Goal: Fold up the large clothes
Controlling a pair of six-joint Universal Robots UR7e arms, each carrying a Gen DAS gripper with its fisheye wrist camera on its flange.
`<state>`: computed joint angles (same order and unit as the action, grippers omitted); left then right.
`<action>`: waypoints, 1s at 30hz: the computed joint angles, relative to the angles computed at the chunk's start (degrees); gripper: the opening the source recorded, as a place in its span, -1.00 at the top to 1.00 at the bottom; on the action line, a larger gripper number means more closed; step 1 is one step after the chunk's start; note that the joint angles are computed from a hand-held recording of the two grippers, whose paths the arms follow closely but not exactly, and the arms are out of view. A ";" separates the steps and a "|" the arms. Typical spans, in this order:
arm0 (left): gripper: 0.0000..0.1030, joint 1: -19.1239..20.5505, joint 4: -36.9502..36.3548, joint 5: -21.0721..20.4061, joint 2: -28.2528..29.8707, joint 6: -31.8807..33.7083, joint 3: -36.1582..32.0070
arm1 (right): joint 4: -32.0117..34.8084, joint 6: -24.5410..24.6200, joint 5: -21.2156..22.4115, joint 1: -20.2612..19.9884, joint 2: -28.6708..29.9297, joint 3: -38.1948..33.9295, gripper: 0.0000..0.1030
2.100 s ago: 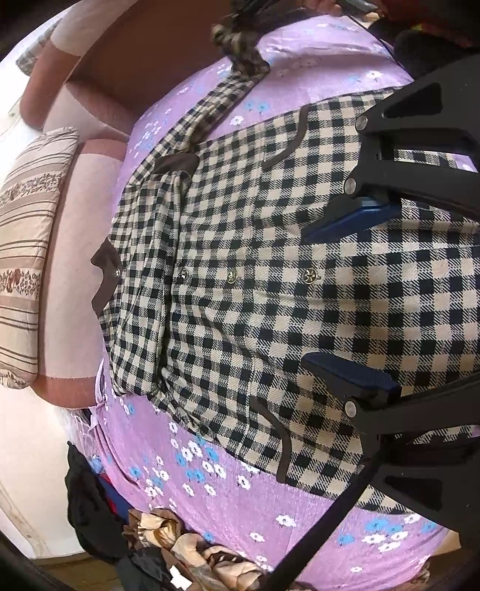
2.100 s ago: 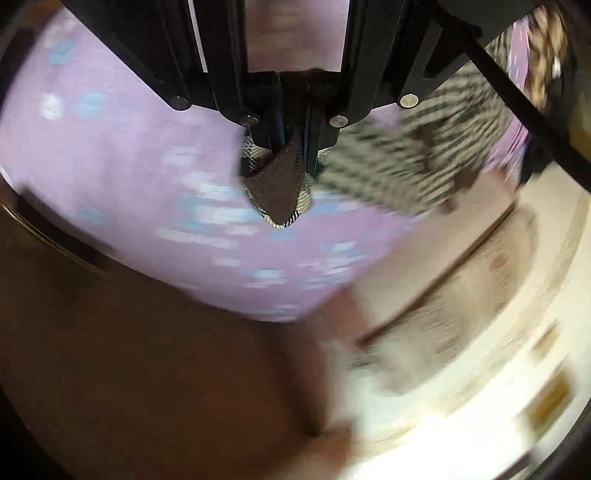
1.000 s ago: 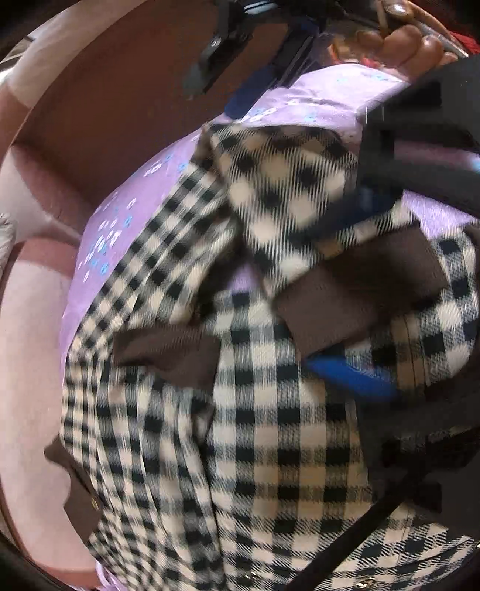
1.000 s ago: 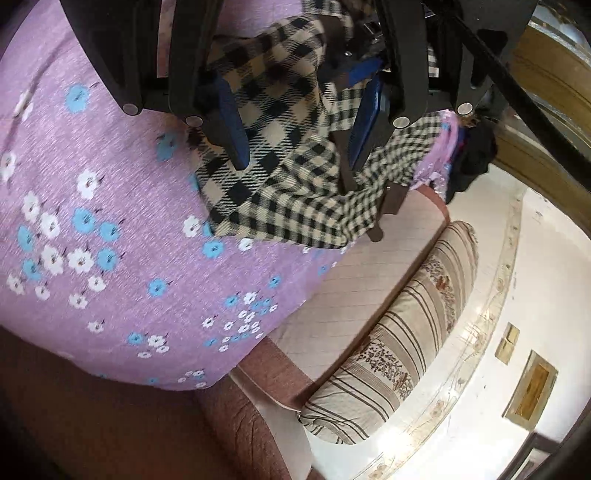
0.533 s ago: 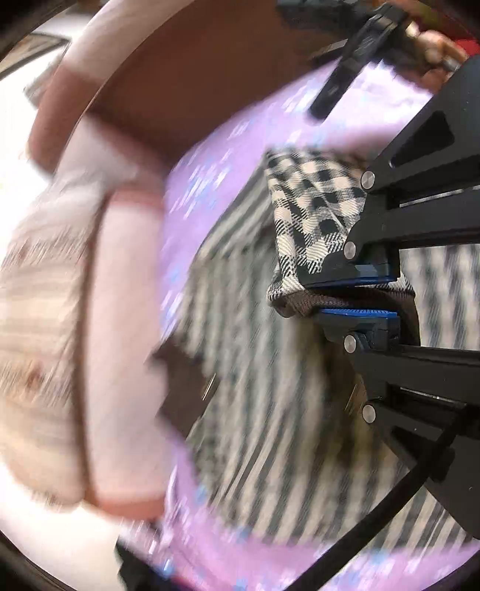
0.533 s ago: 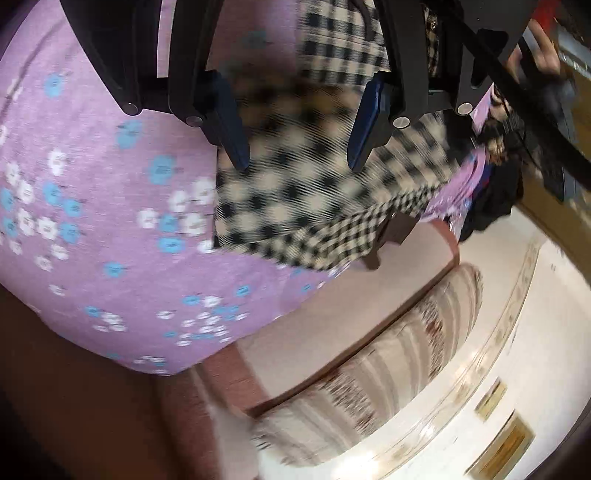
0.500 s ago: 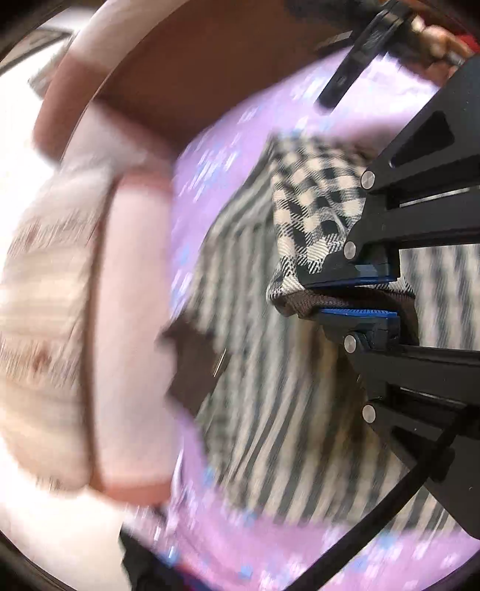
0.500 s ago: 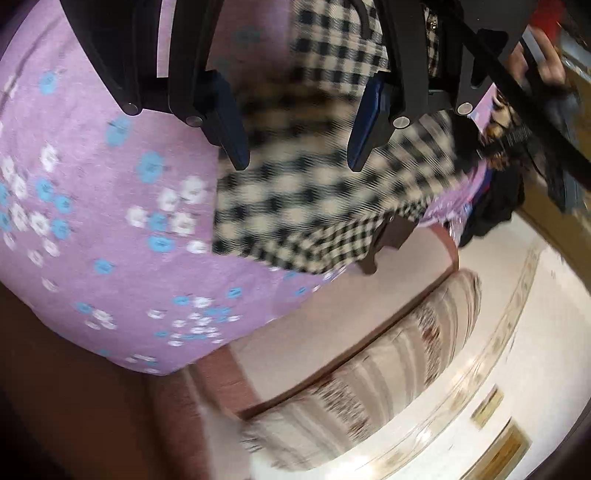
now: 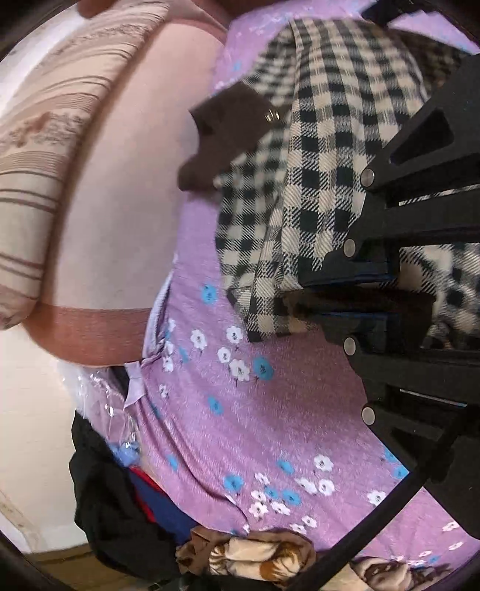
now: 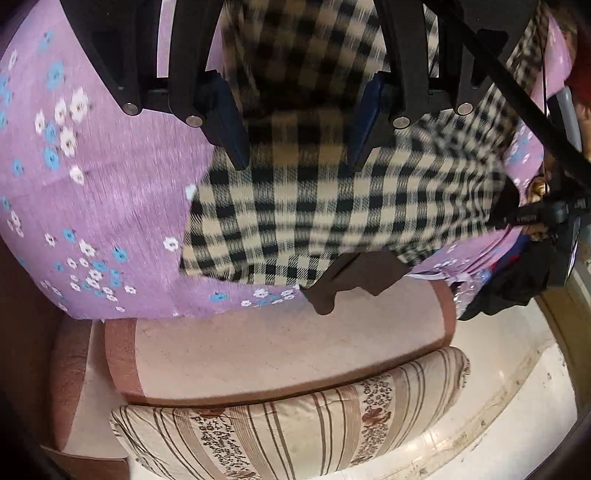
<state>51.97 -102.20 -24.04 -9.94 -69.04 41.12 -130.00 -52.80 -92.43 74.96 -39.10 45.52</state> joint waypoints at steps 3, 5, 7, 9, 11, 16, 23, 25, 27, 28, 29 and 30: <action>0.50 1.00 8.89 1.75 4.13 -1.77 -7.07 | -4.18 0.17 -5.43 0.61 2.65 -1.50 -0.16; 0.22 1.63 13.61 2.27 6.41 -1.84 -11.28 | -7.81 0.05 -11.30 1.03 4.89 -3.01 -0.16; 0.05 1.98 18.76 2.89 8.36 -3.77 -15.10 | -4.63 2.77 -14.56 0.71 7.84 -8.35 -0.29; -0.03 2.18 18.34 2.94 8.09 -4.42 -14.41 | -2.31 4.83 -15.31 0.48 9.43 -12.14 -0.46; -0.03 2.20 13.25 1.93 5.76 -3.23 -9.96 | -3.83 3.77 -16.97 0.72 9.86 -12.68 -0.53; -0.05 0.07 1.44 1.51 -4.07 -5.60 7.16 | -3.22 4.20 -15.30 0.65 8.40 -12.62 -0.53; -0.25 -4.29 -9.24 -3.96 -16.58 -12.38 31.66 | 10.74 13.95 -8.66 -1.80 4.98 -15.78 -0.53; -0.25 -5.47 -13.95 -7.58 -19.12 -12.65 38.54 | 14.40 17.11 -7.36 -2.95 4.03 -16.22 -0.53; -0.24 -6.45 -19.01 -10.27 -20.52 -12.15 43.73 | 18.06 20.09 -5.18 -4.57 2.17 -15.37 -0.53; -0.24 -7.06 -23.03 -12.16 -21.33 -11.33 47.02 | 18.57 20.98 -4.46 -5.42 0.60 -13.38 -0.53; -0.24 -7.45 -25.82 -13.30 -21.75 -10.61 48.98 | 18.96 21.19 -4.26 -5.93 -0.14 -12.48 -0.53; -0.24 -8.02 -28.94 -14.68 -22.14 -9.99 51.17 | 19.34 21.19 -4.01 -6.62 -1.44 -10.58 -0.53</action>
